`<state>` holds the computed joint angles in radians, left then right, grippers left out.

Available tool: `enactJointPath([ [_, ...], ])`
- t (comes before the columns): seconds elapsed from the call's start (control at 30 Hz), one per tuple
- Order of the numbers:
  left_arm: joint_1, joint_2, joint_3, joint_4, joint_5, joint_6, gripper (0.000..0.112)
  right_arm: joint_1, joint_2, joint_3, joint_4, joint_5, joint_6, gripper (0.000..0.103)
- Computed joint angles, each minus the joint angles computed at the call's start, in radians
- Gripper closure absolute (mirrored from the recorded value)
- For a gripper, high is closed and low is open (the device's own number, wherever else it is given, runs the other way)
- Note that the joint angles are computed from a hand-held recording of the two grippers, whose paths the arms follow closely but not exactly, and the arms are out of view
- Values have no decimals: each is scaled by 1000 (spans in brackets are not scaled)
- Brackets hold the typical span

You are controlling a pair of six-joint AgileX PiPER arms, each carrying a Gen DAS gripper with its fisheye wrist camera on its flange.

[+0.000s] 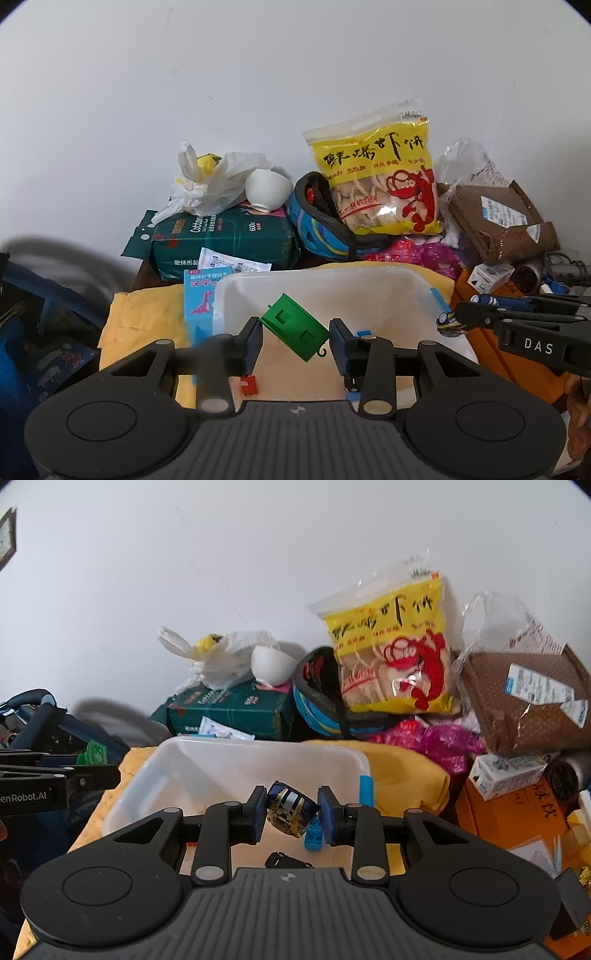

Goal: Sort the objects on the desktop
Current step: 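Open both tools to release the green brick and black car into the bin, then grasp the yellow brick with the left tool while the right tool grasps the red-green race car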

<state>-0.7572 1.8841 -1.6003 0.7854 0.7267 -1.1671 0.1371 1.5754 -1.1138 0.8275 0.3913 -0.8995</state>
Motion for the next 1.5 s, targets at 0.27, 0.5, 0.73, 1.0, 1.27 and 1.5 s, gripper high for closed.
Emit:
enactJointPath([
  [0.27,29,149,-169,-17,118,10,50,42,129,-106,-234,-24,236,47],
  [0.5,13,27,81,58,9,-93,50,17,72,-3,-45,-49,12,46],
  [0.73,-131,-159,487,278,-60,-418,50,-73,-158,337,338,11,-453,42],
  [1.0,-272,-174,704,254,-87,-675,50,-97,-252,702,410,84,-716,30],
  [1.27,-244,-78,709,207,-170,-677,50,10,-201,796,546,55,-960,24],
  [1.5,-208,-27,687,250,-231,-708,53,118,-112,775,746,-17,-1129,26],
])
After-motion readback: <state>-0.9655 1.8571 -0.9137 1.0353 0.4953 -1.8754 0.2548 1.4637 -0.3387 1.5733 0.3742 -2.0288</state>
